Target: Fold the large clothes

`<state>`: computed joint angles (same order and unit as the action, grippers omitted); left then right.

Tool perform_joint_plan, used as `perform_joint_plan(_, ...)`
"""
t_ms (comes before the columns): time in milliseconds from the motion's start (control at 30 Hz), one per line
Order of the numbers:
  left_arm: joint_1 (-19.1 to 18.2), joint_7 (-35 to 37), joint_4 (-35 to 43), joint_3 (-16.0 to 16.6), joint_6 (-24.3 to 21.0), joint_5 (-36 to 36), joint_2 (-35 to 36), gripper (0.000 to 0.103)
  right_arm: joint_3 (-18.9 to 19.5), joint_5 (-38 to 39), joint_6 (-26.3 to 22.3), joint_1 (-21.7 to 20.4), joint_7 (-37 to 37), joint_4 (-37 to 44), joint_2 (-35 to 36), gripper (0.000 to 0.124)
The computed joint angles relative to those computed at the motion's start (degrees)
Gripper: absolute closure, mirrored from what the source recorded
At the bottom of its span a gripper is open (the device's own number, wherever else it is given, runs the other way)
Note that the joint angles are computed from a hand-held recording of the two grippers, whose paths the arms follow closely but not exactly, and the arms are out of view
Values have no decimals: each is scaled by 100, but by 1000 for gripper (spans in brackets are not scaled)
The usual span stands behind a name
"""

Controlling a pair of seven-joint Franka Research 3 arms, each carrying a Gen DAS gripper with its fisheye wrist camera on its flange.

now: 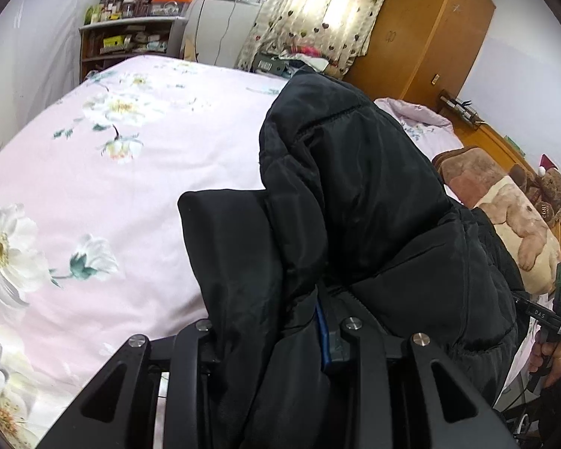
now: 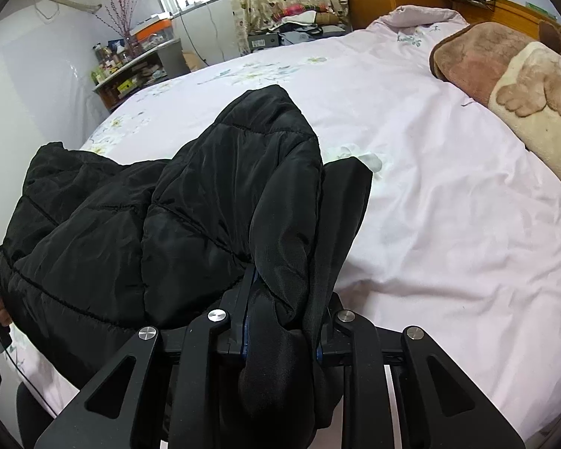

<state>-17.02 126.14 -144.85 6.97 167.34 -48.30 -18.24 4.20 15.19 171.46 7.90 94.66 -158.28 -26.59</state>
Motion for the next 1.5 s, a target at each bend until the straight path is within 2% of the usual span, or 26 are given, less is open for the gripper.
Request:
perform_joint_plan(233, 4, 87, 245, 98, 27, -90, 71, 71, 37, -28, 118, 49, -6, 342, 208, 101)
perform_joint_plan(533, 319, 622, 874, 184, -99, -456, 431, 71, 74, -67, 370, 188, -2, 1277, 1087, 101)
perform_joint_plan(767, 857, 981, 1620, -73, -195, -690, 1086, 71, 196, -399, 463, 183, 323, 2279, 2086, 101)
perform_joint_plan(1033, 1519, 1253, 2288, -461, -234, -823, 1878, 71, -54, -552, 518, 564, 517, 3120, 3022, 101)
perform_joint_plan(1200, 1928, 1548, 2482, -768, -175, -1083, 2314, 70, 38, -7, 574, 591, 80, 3531, 3598, 101)
perform_joint_plan(1267, 2067, 1337, 2484, -863, -168, -940, 2495, 70, 86, 203, 520, 567, -106, 3677, 3784, 100)
perform_joint_plan(1367, 2226, 804, 2441, -952, -105, -540, 2790, 67, -95, 183, 277, 722, 0, 3903, 4106, 99)
perform_joint_plan(1500, 2549, 662, 2378, -1222, -57, -652, 2978, 62, 183, 729, 111, 408, -361, 3943, 4238, 88)
